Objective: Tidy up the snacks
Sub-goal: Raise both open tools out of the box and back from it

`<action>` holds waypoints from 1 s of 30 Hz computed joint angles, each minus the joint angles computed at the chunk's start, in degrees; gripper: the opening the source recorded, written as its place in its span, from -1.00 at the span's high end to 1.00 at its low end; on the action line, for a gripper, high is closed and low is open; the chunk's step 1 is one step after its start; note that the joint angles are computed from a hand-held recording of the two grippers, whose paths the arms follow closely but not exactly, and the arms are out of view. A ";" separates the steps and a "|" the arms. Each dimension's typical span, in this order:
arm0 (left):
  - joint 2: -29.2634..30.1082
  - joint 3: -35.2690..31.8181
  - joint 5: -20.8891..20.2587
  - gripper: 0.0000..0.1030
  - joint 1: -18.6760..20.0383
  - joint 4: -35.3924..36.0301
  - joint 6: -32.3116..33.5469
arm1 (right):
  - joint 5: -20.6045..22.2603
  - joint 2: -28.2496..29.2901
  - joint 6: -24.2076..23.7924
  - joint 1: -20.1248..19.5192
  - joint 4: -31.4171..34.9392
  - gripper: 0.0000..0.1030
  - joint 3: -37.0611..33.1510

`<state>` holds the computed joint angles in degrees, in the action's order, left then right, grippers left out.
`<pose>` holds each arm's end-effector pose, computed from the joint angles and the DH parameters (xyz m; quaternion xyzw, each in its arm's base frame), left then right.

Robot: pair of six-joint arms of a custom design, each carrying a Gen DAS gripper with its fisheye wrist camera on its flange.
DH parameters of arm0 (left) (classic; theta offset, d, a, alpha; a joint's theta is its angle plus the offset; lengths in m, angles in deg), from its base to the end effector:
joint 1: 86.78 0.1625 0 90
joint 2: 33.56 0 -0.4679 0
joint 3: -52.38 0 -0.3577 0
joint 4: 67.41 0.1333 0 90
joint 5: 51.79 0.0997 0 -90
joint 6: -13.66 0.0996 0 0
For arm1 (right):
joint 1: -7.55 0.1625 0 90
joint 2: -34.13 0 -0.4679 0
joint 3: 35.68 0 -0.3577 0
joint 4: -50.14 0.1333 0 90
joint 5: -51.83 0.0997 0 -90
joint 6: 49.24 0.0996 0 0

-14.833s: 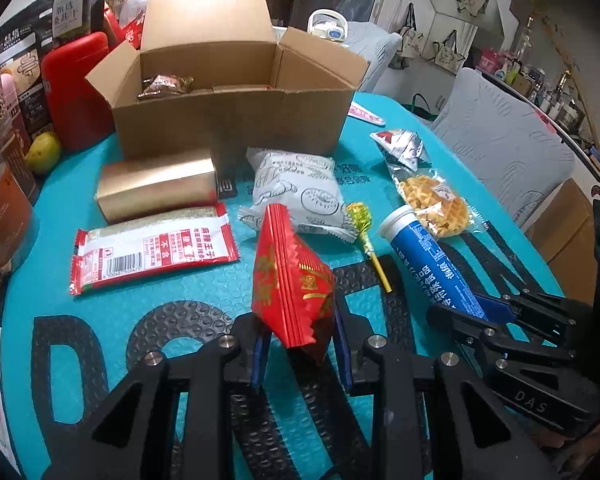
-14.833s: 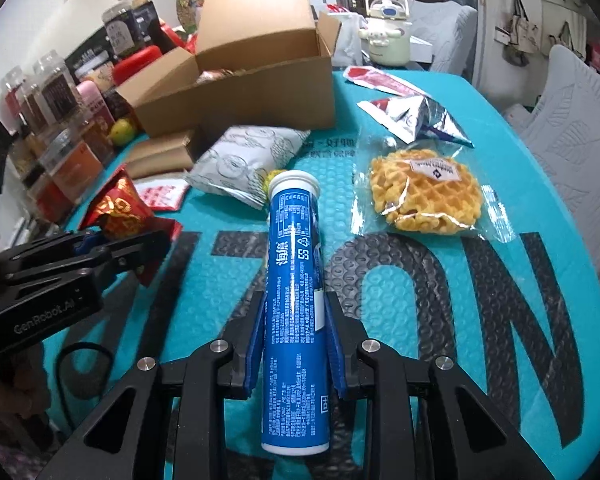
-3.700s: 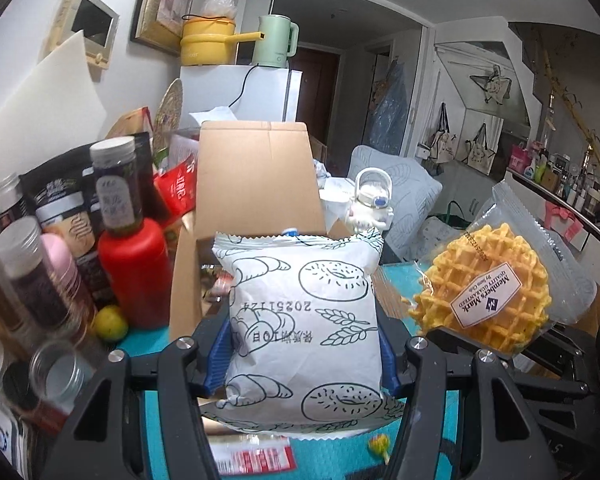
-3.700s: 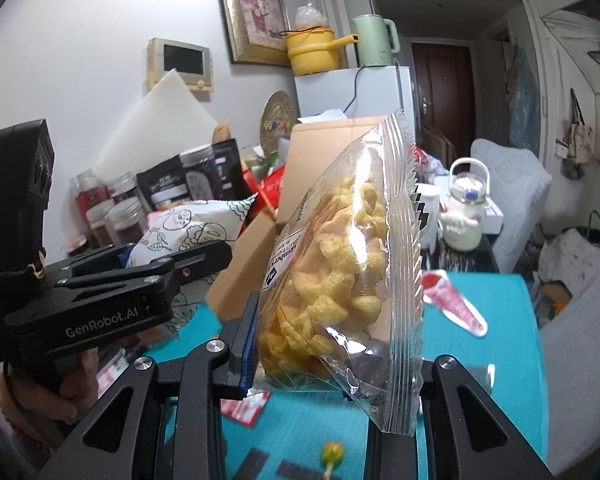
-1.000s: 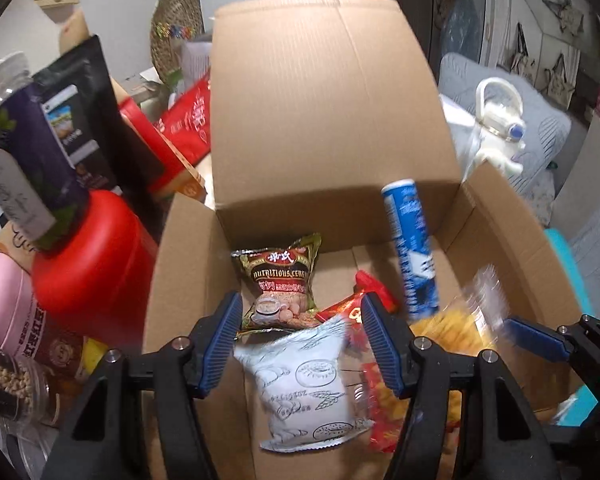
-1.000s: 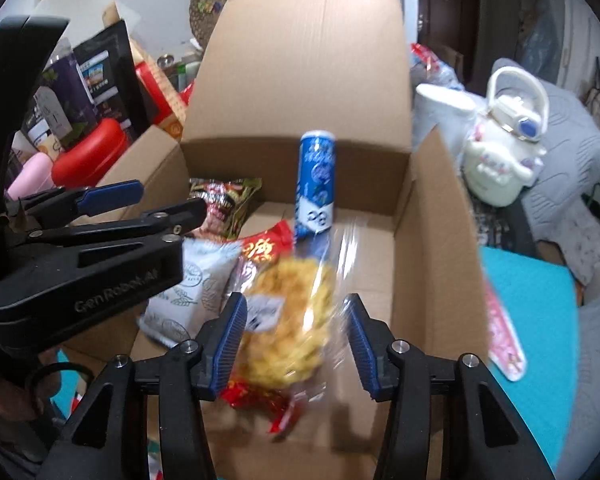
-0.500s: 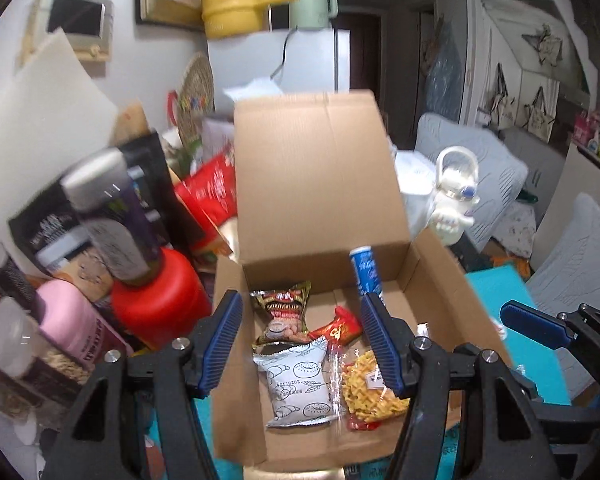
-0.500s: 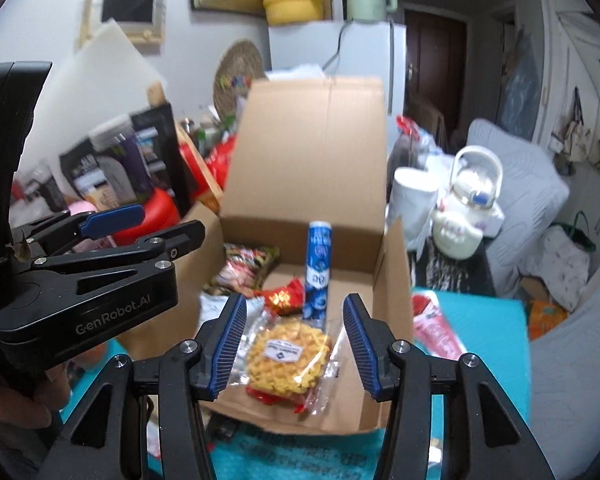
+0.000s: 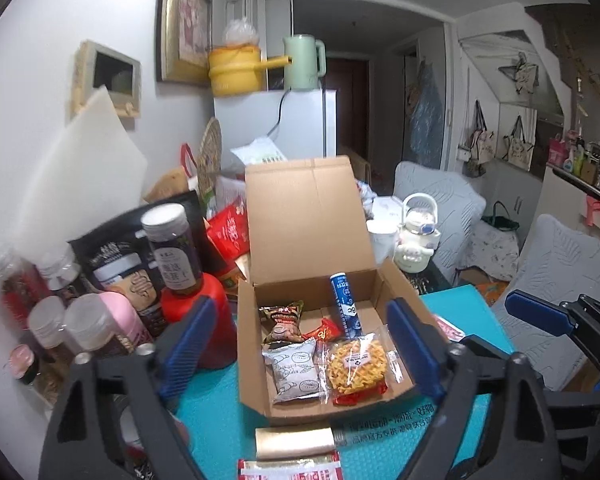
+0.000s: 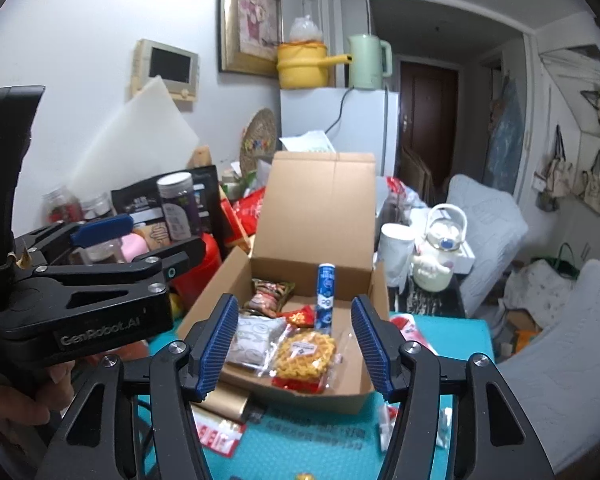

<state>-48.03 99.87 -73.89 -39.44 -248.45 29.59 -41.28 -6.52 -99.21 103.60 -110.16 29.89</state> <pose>-0.4017 -0.7688 0.1492 0.1188 0.7652 -0.5043 0.3822 0.2136 -0.8022 0.3177 0.4239 -0.8192 0.3483 0.1674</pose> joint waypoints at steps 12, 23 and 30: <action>-6.84 19.31 -0.35 -0.91 -4.01 -11.08 -0.88 | 1.97 -8.46 -1.61 -1.17 -11.60 -0.61 17.25; -11.83 32.04 -2.69 -0.91 -3.47 -3.04 -16.43 | 1.37 -10.50 0.00 -3.31 -13.73 -0.61 24.48; -12.73 35.15 -4.38 -0.91 -1.81 -0.04 -22.05 | 0.00 -9.51 0.80 -4.95 -15.14 -0.61 26.23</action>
